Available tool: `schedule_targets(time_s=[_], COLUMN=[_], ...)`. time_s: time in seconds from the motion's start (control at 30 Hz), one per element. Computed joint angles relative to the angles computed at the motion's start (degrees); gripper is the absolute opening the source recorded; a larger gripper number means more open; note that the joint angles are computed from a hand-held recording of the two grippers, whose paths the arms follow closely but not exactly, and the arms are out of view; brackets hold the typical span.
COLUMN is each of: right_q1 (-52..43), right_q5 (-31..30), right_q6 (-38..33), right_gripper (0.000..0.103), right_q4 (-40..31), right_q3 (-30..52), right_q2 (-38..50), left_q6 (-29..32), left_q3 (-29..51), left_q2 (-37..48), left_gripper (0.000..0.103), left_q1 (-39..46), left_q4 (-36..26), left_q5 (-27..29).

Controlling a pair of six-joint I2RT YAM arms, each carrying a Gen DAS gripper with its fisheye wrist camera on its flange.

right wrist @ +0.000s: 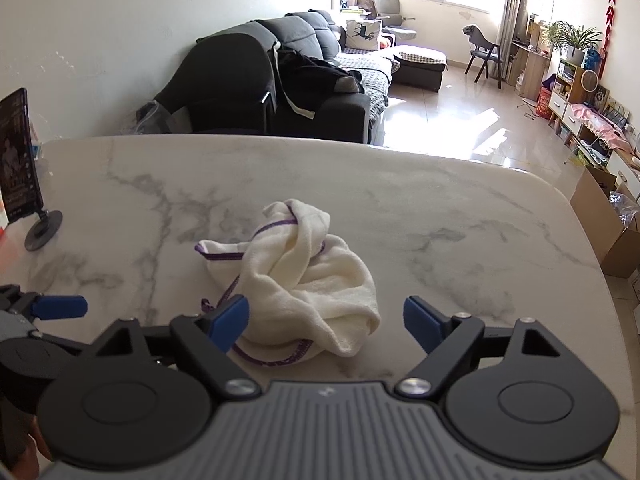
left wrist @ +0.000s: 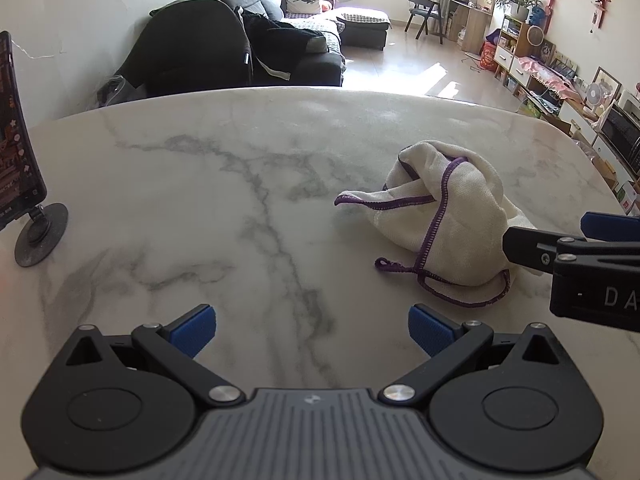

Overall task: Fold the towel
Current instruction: 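Close the right gripper on the towel's purple-edged fabric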

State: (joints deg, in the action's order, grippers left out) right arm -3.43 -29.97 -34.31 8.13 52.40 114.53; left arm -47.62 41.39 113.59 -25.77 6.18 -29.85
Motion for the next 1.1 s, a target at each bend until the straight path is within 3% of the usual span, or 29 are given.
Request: schedule_targets(time_s=[0.77,0.83,1.1], right_q1=[1.51,1.52,1.24], right_q5=[-0.33,-0.45,-1.27], right_q6=[0.56,0.58,0.37], right_gripper=[0.070,0.067,0.038], right_q4=[-2.60,-2.90,-6.40], right_q3=[2.13,2.34,4.23], right_q2=[2.06,2.29,3.43], left_q6=[-0.08,-0.14,0.30], left_q3=[0.10,0.25,0.32], left_q2=[0.40,0.54,0.66], left_gripper=[0.102,0.102,0.102], left_q1=[-0.19,-0.30,-0.20], left_q4=[-0.18,-0.25,-0.30], left_q5=[-0.25,-0.23,-0.13])
